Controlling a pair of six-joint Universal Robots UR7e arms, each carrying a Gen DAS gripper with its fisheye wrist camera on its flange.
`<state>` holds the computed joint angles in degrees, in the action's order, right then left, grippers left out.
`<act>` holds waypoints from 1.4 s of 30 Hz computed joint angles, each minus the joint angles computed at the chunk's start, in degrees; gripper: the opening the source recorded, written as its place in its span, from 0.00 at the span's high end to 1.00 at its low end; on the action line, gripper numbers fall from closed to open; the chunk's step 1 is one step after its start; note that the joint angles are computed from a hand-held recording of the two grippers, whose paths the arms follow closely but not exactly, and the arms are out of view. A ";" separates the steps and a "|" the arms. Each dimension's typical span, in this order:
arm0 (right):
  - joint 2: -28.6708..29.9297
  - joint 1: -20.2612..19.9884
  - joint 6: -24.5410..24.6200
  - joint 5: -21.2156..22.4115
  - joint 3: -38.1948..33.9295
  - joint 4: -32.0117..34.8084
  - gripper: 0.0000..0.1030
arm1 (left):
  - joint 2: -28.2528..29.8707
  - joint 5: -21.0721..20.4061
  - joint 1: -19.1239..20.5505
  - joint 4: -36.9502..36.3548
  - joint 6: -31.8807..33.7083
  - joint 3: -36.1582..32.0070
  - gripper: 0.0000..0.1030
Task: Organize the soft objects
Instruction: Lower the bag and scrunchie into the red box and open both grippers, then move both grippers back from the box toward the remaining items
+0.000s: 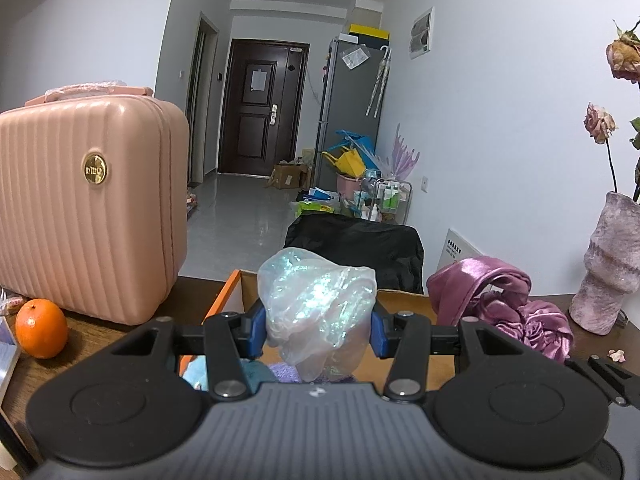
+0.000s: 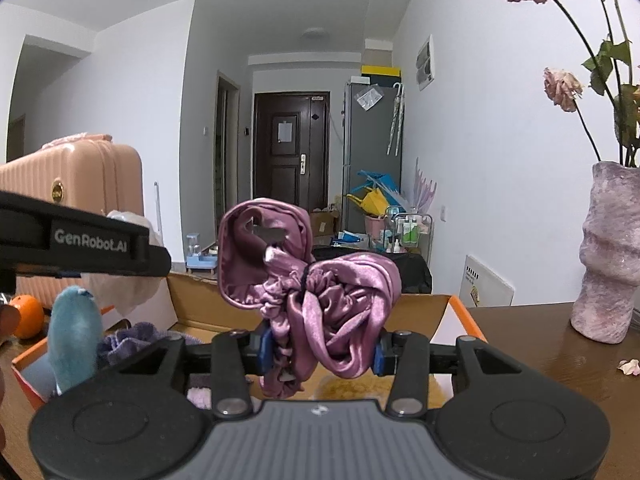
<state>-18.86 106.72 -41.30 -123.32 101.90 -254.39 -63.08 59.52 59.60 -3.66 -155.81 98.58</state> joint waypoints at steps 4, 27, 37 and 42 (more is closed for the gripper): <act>-0.37 -0.14 0.56 0.13 0.70 0.31 0.55 | -0.01 -0.24 0.05 0.00 0.17 0.14 0.51; -0.23 -0.07 1.45 1.27 2.77 -2.38 0.00 | -3.82 -1.28 -0.10 -3.40 2.11 3.77 0.00; 0.10 0.23 0.93 2.55 4.13 -5.53 0.00 | -5.46 -2.45 -1.05 -4.62 2.03 5.99 0.00; 0.38 0.78 0.09 2.51 4.87 -7.70 0.00 | -7.33 -2.71 -1.54 -5.23 2.28 7.92 0.00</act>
